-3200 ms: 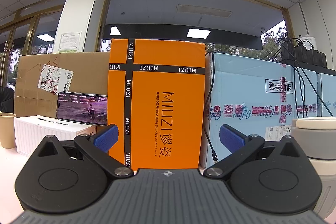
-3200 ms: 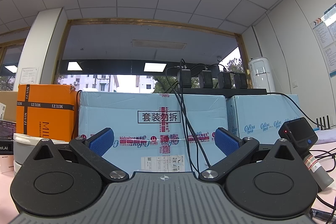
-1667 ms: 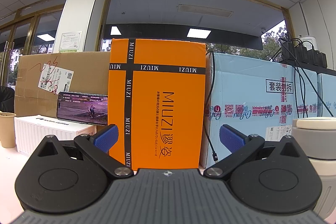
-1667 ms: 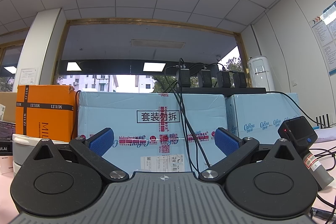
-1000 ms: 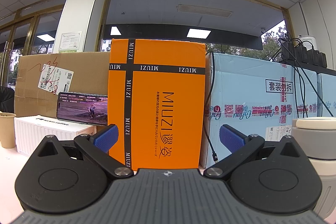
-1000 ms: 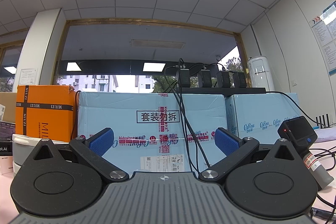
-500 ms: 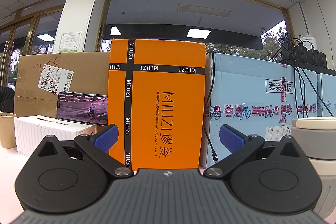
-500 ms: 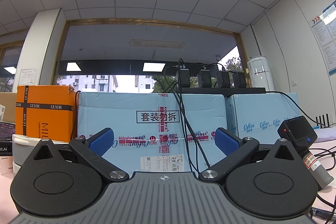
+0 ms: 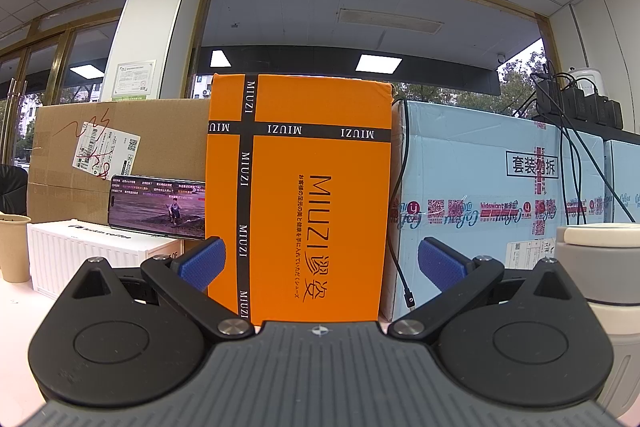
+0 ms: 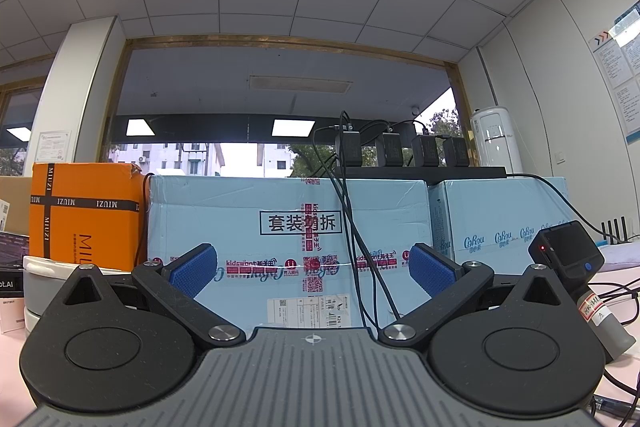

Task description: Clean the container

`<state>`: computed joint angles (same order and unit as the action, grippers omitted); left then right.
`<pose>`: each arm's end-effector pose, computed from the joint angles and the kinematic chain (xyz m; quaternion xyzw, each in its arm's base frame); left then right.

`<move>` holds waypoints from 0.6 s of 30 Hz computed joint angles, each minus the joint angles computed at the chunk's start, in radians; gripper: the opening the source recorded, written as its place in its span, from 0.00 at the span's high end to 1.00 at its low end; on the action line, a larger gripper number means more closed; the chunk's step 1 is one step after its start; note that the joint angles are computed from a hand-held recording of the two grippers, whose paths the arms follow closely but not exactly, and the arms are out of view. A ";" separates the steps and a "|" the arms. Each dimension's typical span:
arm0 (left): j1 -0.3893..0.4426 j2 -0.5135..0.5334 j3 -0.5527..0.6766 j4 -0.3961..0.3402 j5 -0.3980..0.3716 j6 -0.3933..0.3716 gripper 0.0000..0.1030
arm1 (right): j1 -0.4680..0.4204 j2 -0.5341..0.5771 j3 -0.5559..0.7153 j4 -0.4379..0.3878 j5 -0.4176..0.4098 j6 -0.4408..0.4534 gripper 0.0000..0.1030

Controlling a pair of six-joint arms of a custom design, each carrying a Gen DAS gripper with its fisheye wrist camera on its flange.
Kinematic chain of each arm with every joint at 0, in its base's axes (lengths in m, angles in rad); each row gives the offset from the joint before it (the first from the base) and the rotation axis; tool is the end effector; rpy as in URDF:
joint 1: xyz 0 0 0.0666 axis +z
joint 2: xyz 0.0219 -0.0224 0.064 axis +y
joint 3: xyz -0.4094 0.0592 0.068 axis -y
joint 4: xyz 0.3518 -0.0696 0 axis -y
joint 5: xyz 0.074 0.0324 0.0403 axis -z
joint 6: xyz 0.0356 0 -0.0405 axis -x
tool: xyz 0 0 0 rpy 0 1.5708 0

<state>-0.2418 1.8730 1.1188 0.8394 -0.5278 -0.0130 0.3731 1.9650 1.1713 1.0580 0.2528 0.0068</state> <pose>0.5571 -0.1193 0.2690 -0.1076 0.6721 0.0941 0.7266 0.5559 0.2076 0.2598 -0.0155 0.6110 0.0681 0.7886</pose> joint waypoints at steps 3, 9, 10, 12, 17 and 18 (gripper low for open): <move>0.000 0.000 0.001 -0.001 0.000 0.000 0.00 | 0.000 0.000 0.000 -0.001 0.000 0.000 0.00; 0.000 0.001 0.001 -0.001 0.000 0.003 0.00 | -0.003 -0.001 0.001 -0.004 -0.002 -0.003 0.00; 0.000 0.001 0.001 -0.001 0.000 0.003 0.00 | -0.004 -0.002 0.001 -0.004 -0.003 -0.003 0.00; 0.000 0.001 0.001 -0.001 0.000 0.003 0.00 | -0.004 -0.002 0.001 -0.005 -0.003 -0.004 0.00; 0.001 0.001 0.001 -0.002 0.000 0.004 0.00 | -0.004 -0.002 0.001 -0.007 -0.002 -0.007 0.00; 0.001 0.001 0.001 -0.002 0.000 0.004 0.00 | -0.004 -0.003 0.000 -0.008 -0.002 -0.008 0.00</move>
